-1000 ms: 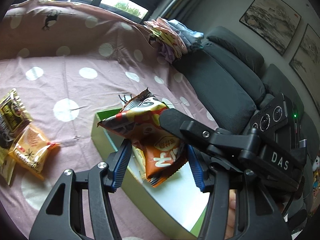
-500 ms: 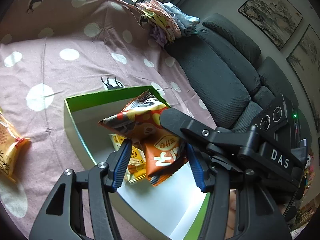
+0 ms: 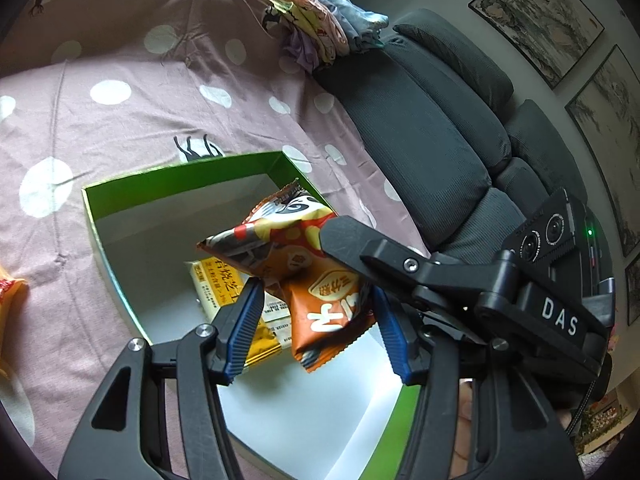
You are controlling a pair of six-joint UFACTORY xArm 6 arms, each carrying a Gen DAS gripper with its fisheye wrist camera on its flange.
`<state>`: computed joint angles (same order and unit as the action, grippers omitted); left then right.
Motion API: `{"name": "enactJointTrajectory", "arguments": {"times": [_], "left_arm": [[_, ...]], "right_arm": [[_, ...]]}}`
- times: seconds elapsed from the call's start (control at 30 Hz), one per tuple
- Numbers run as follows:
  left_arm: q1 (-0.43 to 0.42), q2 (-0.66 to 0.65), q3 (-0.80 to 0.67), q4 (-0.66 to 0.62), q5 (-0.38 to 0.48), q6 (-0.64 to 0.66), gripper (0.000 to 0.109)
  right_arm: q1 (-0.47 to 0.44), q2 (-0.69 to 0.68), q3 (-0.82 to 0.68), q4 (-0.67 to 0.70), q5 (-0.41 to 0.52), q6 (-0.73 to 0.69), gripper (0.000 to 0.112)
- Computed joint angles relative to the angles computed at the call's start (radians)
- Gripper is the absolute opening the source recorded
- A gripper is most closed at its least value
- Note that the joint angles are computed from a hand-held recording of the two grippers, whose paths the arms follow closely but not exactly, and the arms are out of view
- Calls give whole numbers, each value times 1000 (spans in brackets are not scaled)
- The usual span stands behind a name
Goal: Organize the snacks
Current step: 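Lower the orange bag into the green box and open the right gripper, then move the open right gripper back to the yellow rice-cracker pack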
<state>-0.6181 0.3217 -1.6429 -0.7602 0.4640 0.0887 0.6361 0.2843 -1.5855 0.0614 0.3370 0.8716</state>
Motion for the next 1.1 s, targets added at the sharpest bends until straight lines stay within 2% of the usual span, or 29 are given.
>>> {"name": "enactJointTrajectory", "arguments": {"times": [0.37, 0.8, 0.97, 1.1], "left_arm": [[10, 23, -38, -8, 54, -2, 56], [11, 64, -102, 98, 109, -96, 55], [3, 61, -98, 181, 94, -161, 55], [1, 42, -73, 240, 78, -207, 61]], "right_arm": [[-8, 1, -2, -11, 24, 40, 57], [-20, -3, 17, 38, 21, 67, 57], [-23, 2, 2, -6, 54, 98, 57], [-22, 1, 6, 5, 42, 88, 57]]}}
